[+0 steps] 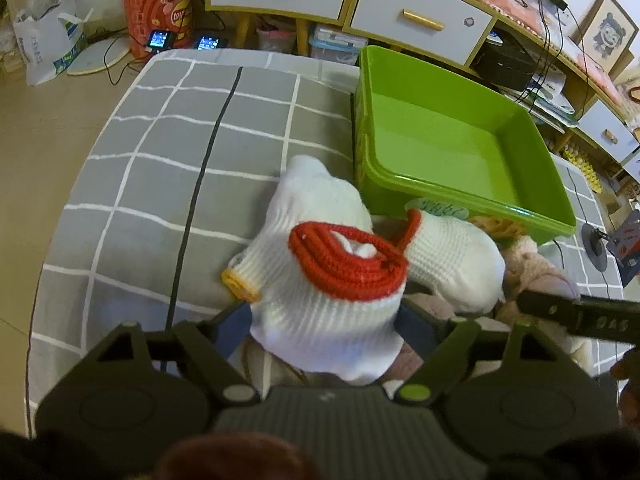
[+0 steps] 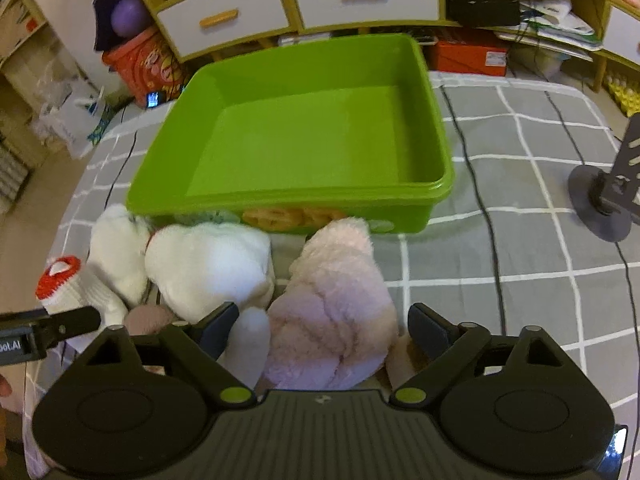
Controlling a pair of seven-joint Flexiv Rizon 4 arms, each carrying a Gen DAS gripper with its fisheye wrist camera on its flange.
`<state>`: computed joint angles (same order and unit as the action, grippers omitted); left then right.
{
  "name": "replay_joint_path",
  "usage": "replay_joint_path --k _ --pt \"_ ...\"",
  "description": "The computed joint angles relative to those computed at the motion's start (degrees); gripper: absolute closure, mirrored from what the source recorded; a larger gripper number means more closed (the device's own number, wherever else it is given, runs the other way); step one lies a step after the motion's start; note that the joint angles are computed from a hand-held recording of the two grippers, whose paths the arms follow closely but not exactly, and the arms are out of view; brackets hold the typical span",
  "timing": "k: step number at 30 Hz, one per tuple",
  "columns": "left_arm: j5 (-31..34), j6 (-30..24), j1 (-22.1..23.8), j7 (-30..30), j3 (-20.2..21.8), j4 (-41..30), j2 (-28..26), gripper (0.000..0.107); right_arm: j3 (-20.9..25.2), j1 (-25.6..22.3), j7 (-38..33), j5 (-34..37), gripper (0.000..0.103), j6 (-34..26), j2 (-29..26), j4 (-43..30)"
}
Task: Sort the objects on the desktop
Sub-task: 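Grasp the white red-rimmed plush with left tool while right tool grasps pink fluffy plush, then lift both plushes and lower them into the green tray, opening both tools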
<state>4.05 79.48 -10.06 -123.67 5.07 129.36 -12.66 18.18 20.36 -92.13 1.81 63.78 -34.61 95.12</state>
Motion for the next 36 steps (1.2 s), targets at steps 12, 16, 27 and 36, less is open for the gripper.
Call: replay_joint_path --k 12,16,27,36 --pt "-1.59 3.59 -0.17 -1.97 0.11 1.32 -0.37 0.035 2.01 -2.63 1.28 6.35 0.025 -2.92 -1.97 -4.15" --pt "0.55 3.09 -1.9 -4.28 1.93 0.34 -0.52 0.038 0.16 -0.94 3.01 5.1 0.036 -1.59 -2.05 -3.76" --pt "2.31 4.61 -2.02 -7.17 2.43 0.74 0.86 0.04 1.54 -2.69 2.36 6.51 0.047 0.83 -0.4 -2.63" --pt "5.33 4.02 -2.47 -10.1 2.76 0.15 2.12 0.04 2.51 -4.04 1.09 7.59 0.047 3.02 1.59 -1.0"
